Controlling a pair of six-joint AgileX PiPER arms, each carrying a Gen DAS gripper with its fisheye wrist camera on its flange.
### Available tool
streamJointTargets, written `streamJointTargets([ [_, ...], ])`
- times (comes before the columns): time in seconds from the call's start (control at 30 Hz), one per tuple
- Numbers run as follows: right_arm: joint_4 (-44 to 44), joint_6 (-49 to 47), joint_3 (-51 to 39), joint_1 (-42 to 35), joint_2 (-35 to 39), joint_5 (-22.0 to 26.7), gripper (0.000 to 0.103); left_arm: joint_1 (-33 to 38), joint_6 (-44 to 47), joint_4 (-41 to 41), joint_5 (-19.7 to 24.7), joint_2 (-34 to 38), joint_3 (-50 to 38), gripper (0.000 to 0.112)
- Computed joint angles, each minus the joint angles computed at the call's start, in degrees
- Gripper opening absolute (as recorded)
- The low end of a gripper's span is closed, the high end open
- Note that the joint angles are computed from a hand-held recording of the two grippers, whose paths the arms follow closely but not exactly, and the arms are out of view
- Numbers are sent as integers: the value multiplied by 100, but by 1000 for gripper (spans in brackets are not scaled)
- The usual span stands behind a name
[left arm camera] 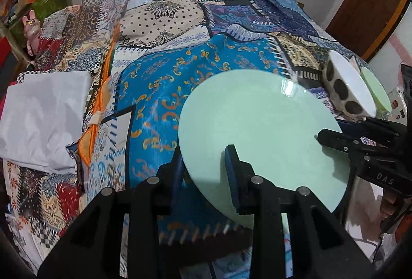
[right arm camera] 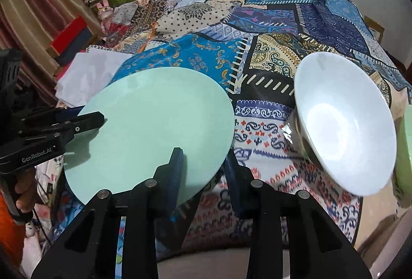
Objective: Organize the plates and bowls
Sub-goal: 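Lift the mint green plate with both grippers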
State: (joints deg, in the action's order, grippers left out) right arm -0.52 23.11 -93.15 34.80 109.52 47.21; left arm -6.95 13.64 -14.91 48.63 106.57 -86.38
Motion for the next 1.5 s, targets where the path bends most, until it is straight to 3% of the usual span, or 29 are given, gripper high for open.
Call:
streamJointTargets([
  [0.4, -326, 399, 999, 225, -1132, -409, 29, -312, -446, 175, -33, -1181, 743, 31],
  [0.77, -649, 757, 1907, 365, -2233, -631, 29, -1041, -1401, 872, 53, -2232, 1168, 31],
  [1.5, -1065, 1450, 3660, 481, -4101, -756, 29, -2783, -3245, 1921, 287, -2896, 1531, 31],
])
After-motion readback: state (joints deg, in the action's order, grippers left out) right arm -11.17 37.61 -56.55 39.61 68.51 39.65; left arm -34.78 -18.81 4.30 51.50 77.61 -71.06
